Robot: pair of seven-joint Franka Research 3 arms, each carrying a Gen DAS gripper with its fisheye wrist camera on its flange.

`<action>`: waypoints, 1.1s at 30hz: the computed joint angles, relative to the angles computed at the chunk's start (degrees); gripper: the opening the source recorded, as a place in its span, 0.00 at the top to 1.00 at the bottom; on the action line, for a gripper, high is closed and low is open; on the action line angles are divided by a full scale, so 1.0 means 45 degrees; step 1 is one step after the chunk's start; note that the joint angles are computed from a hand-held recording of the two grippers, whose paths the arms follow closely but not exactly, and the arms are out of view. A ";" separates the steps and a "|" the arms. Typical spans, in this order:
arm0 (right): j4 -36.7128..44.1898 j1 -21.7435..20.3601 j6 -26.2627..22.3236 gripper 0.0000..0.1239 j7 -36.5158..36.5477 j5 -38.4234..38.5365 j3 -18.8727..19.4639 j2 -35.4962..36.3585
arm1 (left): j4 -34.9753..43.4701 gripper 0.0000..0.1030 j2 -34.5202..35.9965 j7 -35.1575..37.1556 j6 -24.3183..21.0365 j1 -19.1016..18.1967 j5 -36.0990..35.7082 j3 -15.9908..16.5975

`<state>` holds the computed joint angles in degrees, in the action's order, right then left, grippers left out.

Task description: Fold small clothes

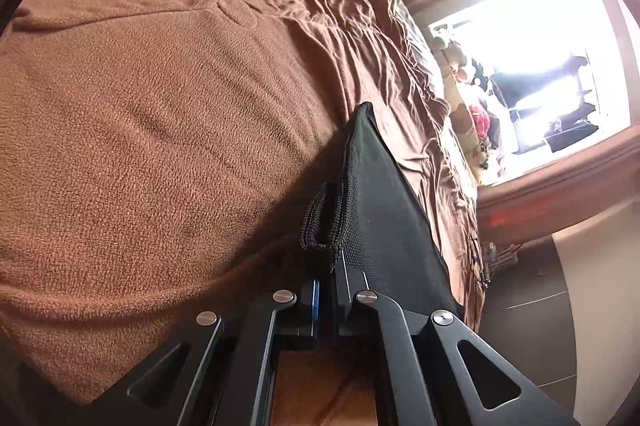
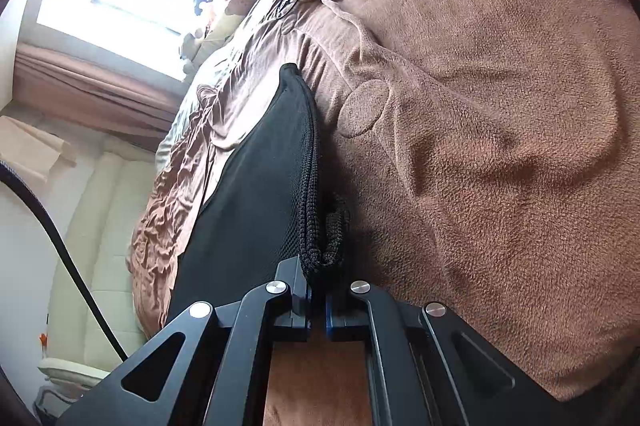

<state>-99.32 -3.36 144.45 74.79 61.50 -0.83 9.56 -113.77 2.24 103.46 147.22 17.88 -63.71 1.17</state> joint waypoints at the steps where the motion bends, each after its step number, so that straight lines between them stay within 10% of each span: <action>1: -0.0115 -0.0007 0.0001 1.00 -0.0064 0.0009 -0.0002 -0.0111 | -0.0105 0.97 -0.0152 0.0142 0.0001 0.0006 -0.0031 0.0002; 28: -0.2025 0.0214 -0.1244 0.98 0.0143 -0.1993 -0.0914 -0.1968 | -0.3049 0.96 -0.2456 0.0710 -0.0496 -0.0831 0.0266 0.1357; 33: -0.1733 0.0239 -0.0872 0.75 0.1910 -0.4695 -0.0912 -0.2041 | -0.2816 0.95 -0.2179 0.0704 -0.0689 -0.0746 0.0689 0.1298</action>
<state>-107.12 -2.28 140.52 83.39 40.37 -4.93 0.38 -126.44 -7.57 106.63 144.12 14.52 -60.61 7.01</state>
